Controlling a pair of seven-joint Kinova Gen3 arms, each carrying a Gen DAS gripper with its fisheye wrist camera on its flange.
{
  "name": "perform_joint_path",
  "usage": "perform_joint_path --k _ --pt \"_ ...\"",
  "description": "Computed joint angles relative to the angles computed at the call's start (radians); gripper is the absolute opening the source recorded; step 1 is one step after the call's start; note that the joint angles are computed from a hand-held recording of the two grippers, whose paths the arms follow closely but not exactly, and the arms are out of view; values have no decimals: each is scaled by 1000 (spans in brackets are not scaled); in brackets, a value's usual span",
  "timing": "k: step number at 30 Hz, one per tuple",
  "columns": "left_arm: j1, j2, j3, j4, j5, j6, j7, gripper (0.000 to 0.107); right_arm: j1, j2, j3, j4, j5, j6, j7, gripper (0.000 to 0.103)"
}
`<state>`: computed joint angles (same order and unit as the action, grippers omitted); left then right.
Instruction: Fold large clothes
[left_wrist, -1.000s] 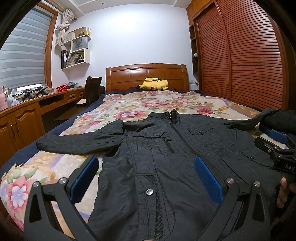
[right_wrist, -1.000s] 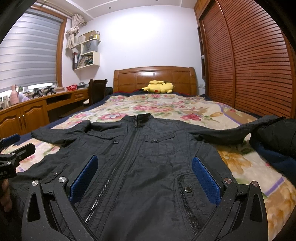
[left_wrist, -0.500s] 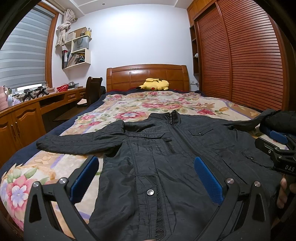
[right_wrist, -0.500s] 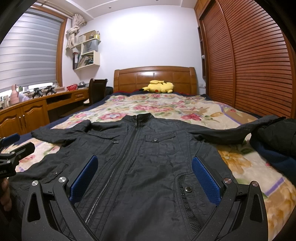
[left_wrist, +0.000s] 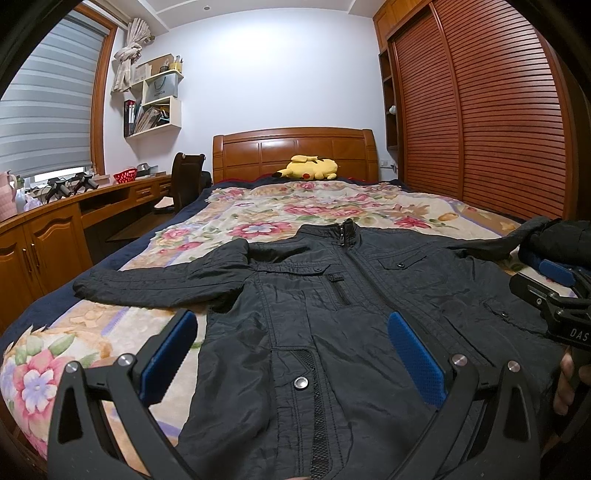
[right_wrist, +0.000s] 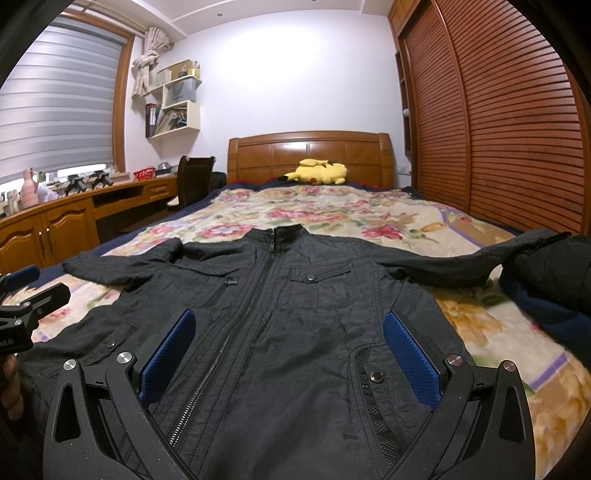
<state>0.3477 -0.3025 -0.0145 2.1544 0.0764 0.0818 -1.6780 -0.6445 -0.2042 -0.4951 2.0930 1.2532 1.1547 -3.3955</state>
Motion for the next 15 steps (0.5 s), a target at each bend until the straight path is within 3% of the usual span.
perform_joint_path --k 15 --pt "18 5 -19 0 -4 2 3 103 -4 2 0 4 -1 -3 -5 103"
